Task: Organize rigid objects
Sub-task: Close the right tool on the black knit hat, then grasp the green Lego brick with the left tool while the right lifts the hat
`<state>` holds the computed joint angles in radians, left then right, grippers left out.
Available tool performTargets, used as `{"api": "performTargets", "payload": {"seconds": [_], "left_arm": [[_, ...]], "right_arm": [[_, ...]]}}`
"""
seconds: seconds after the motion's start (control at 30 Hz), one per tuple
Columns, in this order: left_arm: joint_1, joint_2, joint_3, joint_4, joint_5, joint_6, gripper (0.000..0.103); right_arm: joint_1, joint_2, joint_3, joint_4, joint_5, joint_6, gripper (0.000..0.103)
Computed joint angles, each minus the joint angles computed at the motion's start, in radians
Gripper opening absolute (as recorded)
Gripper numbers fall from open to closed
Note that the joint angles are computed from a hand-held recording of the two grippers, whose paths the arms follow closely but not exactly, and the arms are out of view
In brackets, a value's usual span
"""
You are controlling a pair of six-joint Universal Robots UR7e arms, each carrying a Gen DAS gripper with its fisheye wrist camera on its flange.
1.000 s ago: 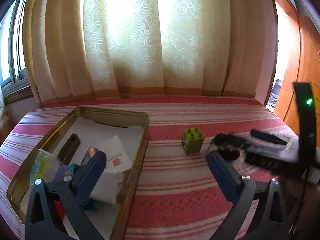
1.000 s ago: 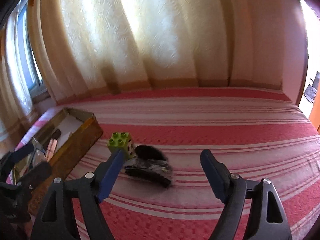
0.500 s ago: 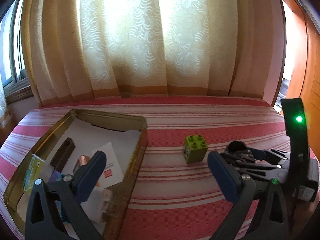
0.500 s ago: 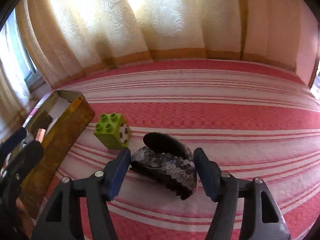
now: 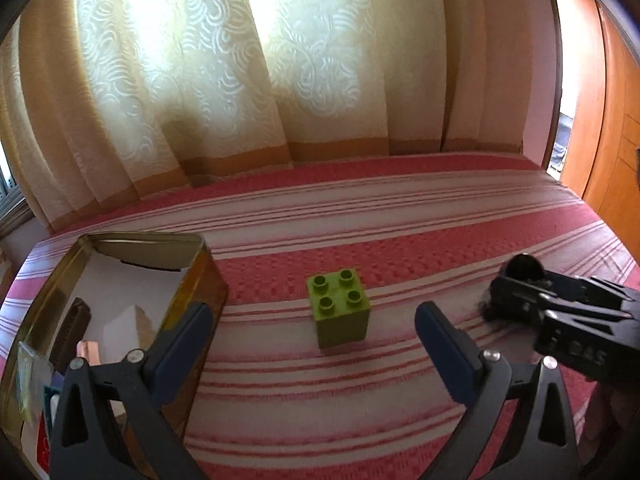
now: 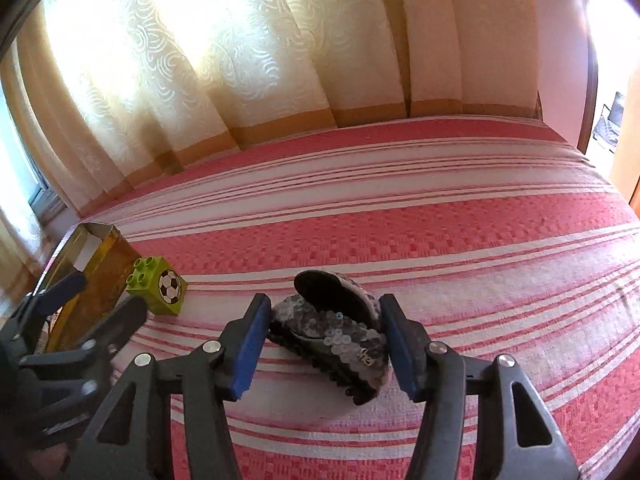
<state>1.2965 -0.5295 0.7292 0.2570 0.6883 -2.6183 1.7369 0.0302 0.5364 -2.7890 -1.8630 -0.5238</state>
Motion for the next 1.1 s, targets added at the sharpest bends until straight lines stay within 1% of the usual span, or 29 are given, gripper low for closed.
{"api": "performTargets", "payload": {"seconds": [0.03, 0.07, 0.1, 0.17, 0.2, 0.27, 0.33, 0.43, 0.47, 0.5, 0.53, 0.67, 0.8, 0.83, 0.9, 0.97, 1.0, 1.03, 1.1], "left_arm": [[0.002, 0.016, -0.031, 0.02, -0.004, -0.001, 0.102], [0.004, 0.019, -0.039, 0.024, -0.006, -0.003, 0.102], [0.006, 0.024, -0.05, 0.035, -0.005, -0.009, 0.102], [0.009, 0.032, -0.071, 0.062, 0.002, -0.026, 0.102], [0.009, 0.032, -0.072, 0.061, 0.003, -0.025, 0.102], [0.009, 0.032, -0.073, 0.059, 0.0, -0.019, 0.102], [0.009, 0.039, -0.086, 0.076, 0.004, -0.025, 0.102], [0.007, 0.041, -0.088, 0.074, 0.003, -0.016, 0.102], [0.007, 0.038, -0.082, 0.068, 0.005, -0.012, 0.102], [0.006, 0.035, -0.077, 0.062, 0.005, -0.009, 0.102], [0.006, 0.033, -0.072, 0.057, 0.006, -0.007, 0.102], [0.004, 0.03, -0.062, 0.05, 0.012, 0.003, 0.102], [0.001, 0.03, -0.056, 0.041, 0.015, 0.02, 0.102], [0.001, 0.036, -0.069, 0.054, 0.015, 0.017, 0.101], [0.002, 0.061, -0.115, 0.099, 0.019, 0.005, 0.092], [0.004, 0.097, -0.186, 0.164, 0.021, -0.017, 0.086], [0.005, 0.114, -0.221, 0.197, 0.026, -0.03, 0.081], [0.005, 0.124, -0.241, 0.217, 0.029, -0.038, 0.079], [0.008, 0.163, -0.319, 0.286, 0.033, -0.058, 0.078]], "right_arm": [[-0.001, 0.007, -0.018, 0.024, 0.005, 0.006, 0.066], [-0.004, 0.002, -0.017, 0.038, 0.013, 0.01, 0.071], [-0.005, 0.001, -0.017, 0.039, 0.017, 0.01, 0.072], [-0.002, 0.012, -0.032, 0.036, 0.007, 0.003, 0.079], [0.001, 0.019, -0.046, 0.049, 0.001, 0.0, 0.08], [0.005, 0.038, -0.082, 0.081, -0.017, -0.007, 0.08], [0.005, 0.055, -0.121, 0.12, -0.03, 0.008, 0.08], [0.01, 0.075, -0.16, 0.138, -0.052, 0.006, 0.08], [0.011, 0.079, -0.165, 0.137, -0.061, 0.002, 0.074], [0.013, 0.082, -0.168, 0.13, -0.074, -0.002, 0.07], [0.015, 0.084, -0.168, 0.125, -0.084, -0.014, 0.068], [0.015, 0.058, -0.116, 0.08, -0.09, -0.029, 0.068], [0.014, 0.03, -0.051, -0.005, -0.096, -0.035, 0.068], [0.013, 0.025, -0.04, -0.021, -0.095, -0.034, 0.068], [0.013, 0.02, -0.029, -0.033, -0.091, -0.034, 0.068], [0.014, 0.018, -0.021, -0.047, -0.09, -0.04, 0.068], [0.014, 0.015, -0.016, -0.056, -0.087, -0.043, 0.068], [0.014, 0.013, -0.012, -0.061, -0.086, -0.043, 0.068], [0.013, 0.009, -0.003, -0.068, -0.083, -0.04, 0.068]]}}
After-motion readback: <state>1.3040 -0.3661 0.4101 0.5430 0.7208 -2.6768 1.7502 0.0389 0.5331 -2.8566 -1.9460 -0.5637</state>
